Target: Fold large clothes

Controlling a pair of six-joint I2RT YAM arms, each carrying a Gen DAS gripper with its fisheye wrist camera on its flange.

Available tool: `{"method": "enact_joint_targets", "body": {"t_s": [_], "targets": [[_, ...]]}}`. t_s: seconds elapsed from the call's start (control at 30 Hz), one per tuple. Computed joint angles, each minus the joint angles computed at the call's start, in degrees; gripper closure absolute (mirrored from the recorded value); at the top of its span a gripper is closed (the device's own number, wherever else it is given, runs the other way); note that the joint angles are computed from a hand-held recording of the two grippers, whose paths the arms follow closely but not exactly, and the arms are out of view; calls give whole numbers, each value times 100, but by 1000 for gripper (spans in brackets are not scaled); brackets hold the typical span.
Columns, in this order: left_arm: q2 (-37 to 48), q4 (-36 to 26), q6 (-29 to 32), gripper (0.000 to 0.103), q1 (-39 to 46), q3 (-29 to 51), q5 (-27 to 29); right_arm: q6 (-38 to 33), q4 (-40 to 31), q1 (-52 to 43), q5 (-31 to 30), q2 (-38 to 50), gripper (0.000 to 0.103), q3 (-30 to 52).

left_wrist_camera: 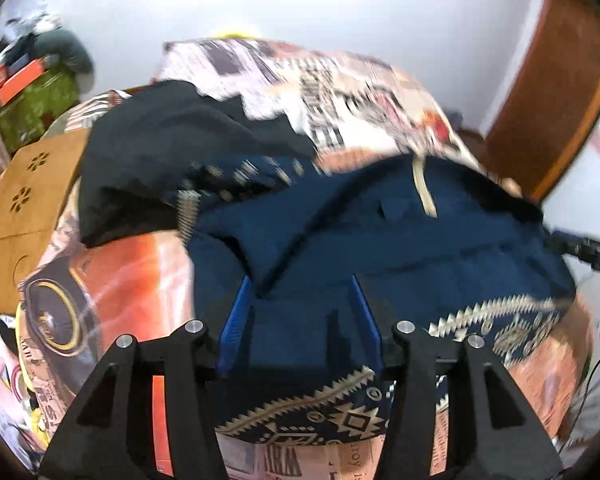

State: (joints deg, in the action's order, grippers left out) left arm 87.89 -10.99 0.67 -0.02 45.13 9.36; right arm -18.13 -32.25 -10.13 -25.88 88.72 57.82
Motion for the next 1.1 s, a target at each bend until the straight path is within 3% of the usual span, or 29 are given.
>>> {"method": "enact_joint_targets", "body": {"t_s": [0.17, 0.23, 0.33, 0.43, 0.53, 0.63, 0.73, 0.93, 1.1], "targets": [[1085, 77, 161, 53, -452, 364, -441, -57, -260, 697, 351, 819, 54, 390], [1456, 89, 274, 53, -391, 654, -366, 4, -298, 920, 586, 1145, 54, 632], [1792, -276, 417, 53, -232, 1335, -247, 130, -478, 1184, 818, 1676, 54, 1198], [2260, -730, 557, 54, -185, 2289, -467, 340, -731, 1323, 939, 2270, 54, 2056], [2352, -1040, 447, 62, -131, 2931, -504, 782, -576, 1400, 1127, 2455, 54, 2646], [1911, -731, 123, 62, -65, 2874, -395, 1239, 150, 1313, 944, 1916, 54, 2366], [1465, -626, -41, 62, -18, 2703, -365, 1280, 339, 1274, 712, 1436, 54, 1989], [921, -821, -35, 62, 27, 2160, -241, 776, 579, 1585, 957, 424, 48, 914], [93, -970, 0, 60, -14, 1188, -273, 500, 501, 1811, 1217, -249, 48, 264]]}}
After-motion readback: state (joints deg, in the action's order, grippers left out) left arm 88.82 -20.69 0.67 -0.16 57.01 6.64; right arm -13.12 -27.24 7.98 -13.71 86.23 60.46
